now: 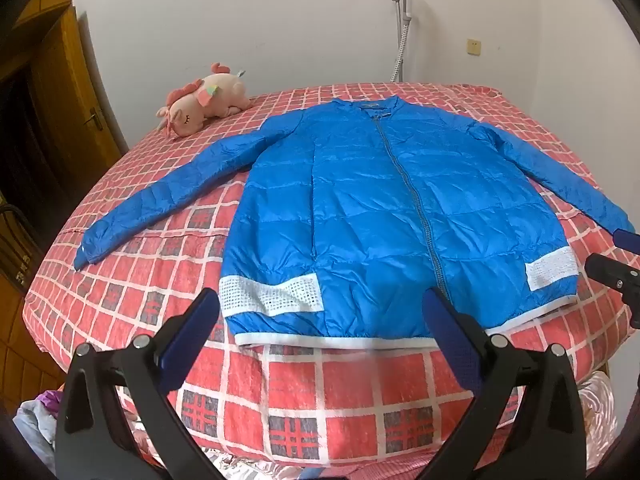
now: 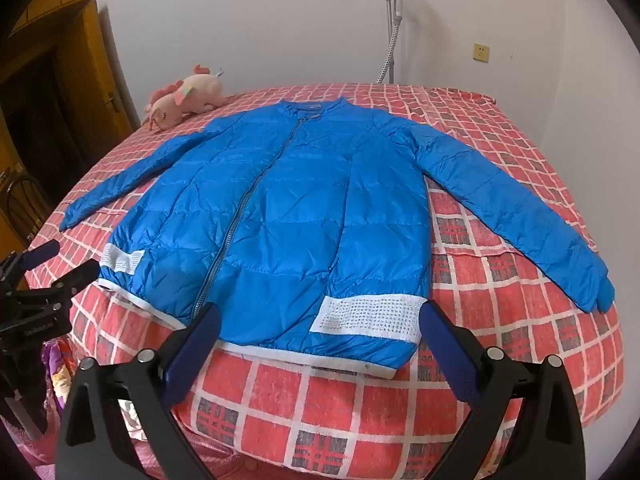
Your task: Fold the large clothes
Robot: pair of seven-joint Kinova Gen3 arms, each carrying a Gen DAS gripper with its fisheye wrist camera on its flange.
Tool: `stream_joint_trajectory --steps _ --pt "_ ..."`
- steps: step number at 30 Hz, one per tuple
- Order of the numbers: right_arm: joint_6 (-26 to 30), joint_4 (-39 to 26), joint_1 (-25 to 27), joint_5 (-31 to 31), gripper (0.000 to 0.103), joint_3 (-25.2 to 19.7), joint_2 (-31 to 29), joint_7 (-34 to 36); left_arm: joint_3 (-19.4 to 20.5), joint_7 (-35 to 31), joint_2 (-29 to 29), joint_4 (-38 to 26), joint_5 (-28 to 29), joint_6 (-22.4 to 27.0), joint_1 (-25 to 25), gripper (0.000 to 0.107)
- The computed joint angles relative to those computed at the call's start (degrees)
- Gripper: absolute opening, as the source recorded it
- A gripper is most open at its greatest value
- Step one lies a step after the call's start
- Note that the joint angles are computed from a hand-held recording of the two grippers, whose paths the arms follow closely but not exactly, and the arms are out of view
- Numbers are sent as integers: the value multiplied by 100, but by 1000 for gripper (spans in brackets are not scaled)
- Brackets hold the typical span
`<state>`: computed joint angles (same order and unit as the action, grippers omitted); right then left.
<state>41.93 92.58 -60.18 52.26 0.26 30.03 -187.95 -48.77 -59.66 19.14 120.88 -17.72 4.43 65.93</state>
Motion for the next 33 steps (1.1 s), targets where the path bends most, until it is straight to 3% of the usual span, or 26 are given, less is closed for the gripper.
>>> stream_joint_trajectory --steps 14,33 --pt "-120 16 64 -50 99 27 23 53 72 109 84 -50 -67 -2 -71 100" --pt "-120 -47 39 -122 99 72 57 130 20 -455 74 10 442 -104 -155 100"
